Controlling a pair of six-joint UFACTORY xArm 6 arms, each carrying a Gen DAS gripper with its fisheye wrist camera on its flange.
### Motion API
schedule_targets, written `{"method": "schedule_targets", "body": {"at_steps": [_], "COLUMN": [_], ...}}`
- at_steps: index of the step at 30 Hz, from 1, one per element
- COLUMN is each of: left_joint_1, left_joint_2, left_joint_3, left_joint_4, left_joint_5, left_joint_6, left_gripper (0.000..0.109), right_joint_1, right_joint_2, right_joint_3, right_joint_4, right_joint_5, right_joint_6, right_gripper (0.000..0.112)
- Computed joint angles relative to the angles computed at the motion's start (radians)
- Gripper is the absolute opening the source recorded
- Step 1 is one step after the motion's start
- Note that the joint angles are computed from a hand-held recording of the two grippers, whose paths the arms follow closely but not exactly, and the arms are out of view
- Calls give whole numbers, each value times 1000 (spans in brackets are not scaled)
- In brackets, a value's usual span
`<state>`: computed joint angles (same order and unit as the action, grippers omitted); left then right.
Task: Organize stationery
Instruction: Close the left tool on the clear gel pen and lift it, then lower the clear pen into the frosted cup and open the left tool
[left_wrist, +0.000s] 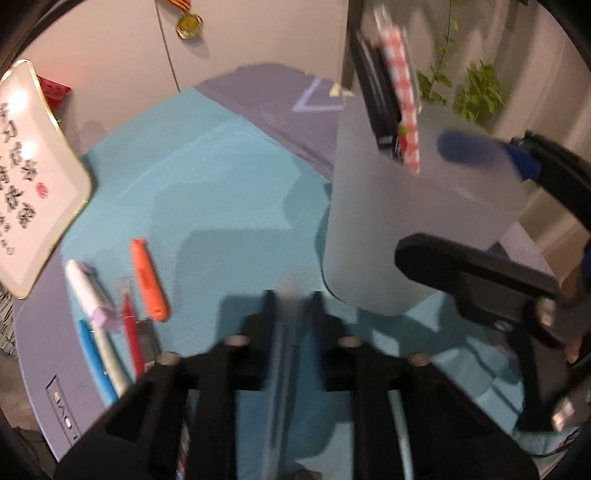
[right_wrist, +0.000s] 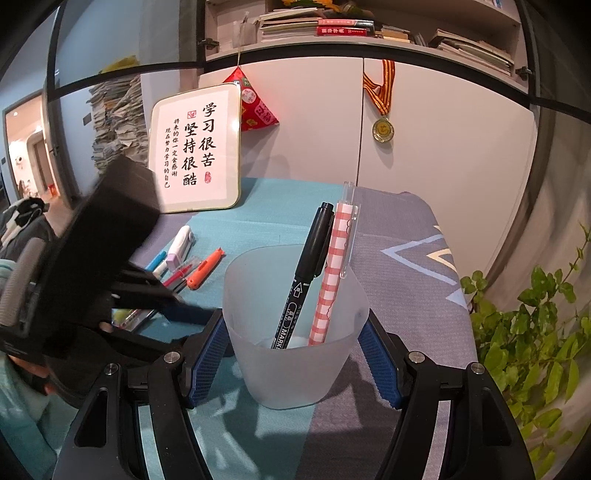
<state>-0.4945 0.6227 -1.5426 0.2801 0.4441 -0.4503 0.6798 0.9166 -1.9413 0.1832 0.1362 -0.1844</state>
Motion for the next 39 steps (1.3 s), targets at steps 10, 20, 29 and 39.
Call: {"method": "schedule_targets", "body": {"at_steps": [10,20,29,39], "left_joint_1": [23,41,34,16], "left_joint_2": [-164,-381,-411,-283], "left_joint_3": [169,303,189,86], "left_joint_4": [222,755,1086,897], "left_joint_5": [-98,-180,-238,-257], "left_joint_6": [-262,-808,-1115,-930], "left_gripper": [10,10,10,10], "right_joint_1": [0,1,3,7], "right_joint_2": [-3,-5,-7,-3], "right_joint_3": [7,13,19,10], "right_joint_4": [-15,-43,-71,-1], "right_joint_5": [-4,-11,-14,-8], "right_joint_6": [7,23,40,-27], "right_gripper": [71,71,71,71]}}
